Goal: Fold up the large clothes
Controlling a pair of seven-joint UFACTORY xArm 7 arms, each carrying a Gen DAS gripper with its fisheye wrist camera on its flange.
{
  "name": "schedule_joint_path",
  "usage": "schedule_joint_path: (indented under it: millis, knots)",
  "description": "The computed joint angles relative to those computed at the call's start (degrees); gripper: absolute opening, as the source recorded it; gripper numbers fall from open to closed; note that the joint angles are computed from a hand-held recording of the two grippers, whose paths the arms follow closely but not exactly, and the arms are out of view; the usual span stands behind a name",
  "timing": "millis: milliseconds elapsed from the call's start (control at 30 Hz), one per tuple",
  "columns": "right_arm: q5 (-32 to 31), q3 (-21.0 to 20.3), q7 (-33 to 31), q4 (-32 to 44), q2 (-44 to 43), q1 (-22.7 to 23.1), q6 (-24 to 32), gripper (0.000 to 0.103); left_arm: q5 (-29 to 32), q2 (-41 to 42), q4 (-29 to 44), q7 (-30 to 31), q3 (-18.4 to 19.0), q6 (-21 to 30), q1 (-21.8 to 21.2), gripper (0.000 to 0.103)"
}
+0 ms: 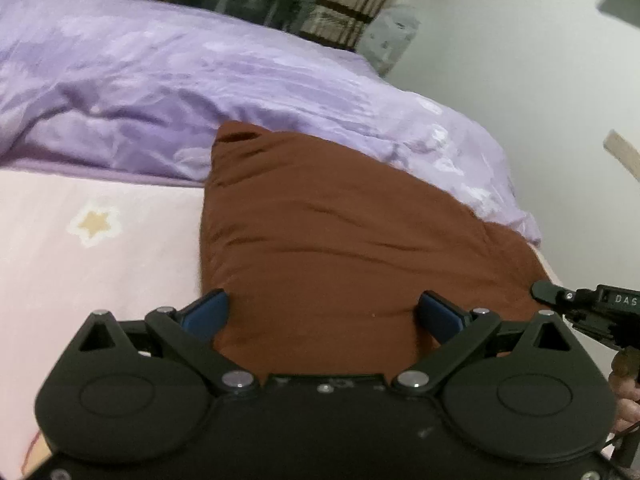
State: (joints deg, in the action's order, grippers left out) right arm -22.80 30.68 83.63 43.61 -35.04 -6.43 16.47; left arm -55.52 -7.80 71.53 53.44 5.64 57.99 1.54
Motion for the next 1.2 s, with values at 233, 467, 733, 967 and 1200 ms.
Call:
schedule_joint_path:
  millis: [233,467,733,967,1200]
  knots:
    - [-1.51,3.25,6.14,-5.33,3.43,-3.54,-5.56,0.004,4.66,-1.14,-4.60,0.86,-1.78,-8.17,-2.39,0.103]
    - [-2.56,2.90,4.63,-3.22,0.33,-1.00,0.84,0.020,4.01,-2.79,-3.27,-0.33,0.67,-1.87,-1.14,0.102]
    - [-3.14,3.73,1.35,-2.48,-9.01,3.25,7.93,0.040,3.53,-15.70,-12.10,3.89,5.42,3.87,-1.30,0.102]
    - [-5.18,9.25,-2.56,2.90,-7.36,2.52,14.92,0.042,7.48,-20.15,-17.55,3.41,5.77,3.65,-3.68,0.102]
    - [-4.53,8.28,-0.28,0.17,-3.38,6.52,16.67,0.041,9.68,-22.91,-23.47,6.22,5.60,-3.35,-6.44,0.103]
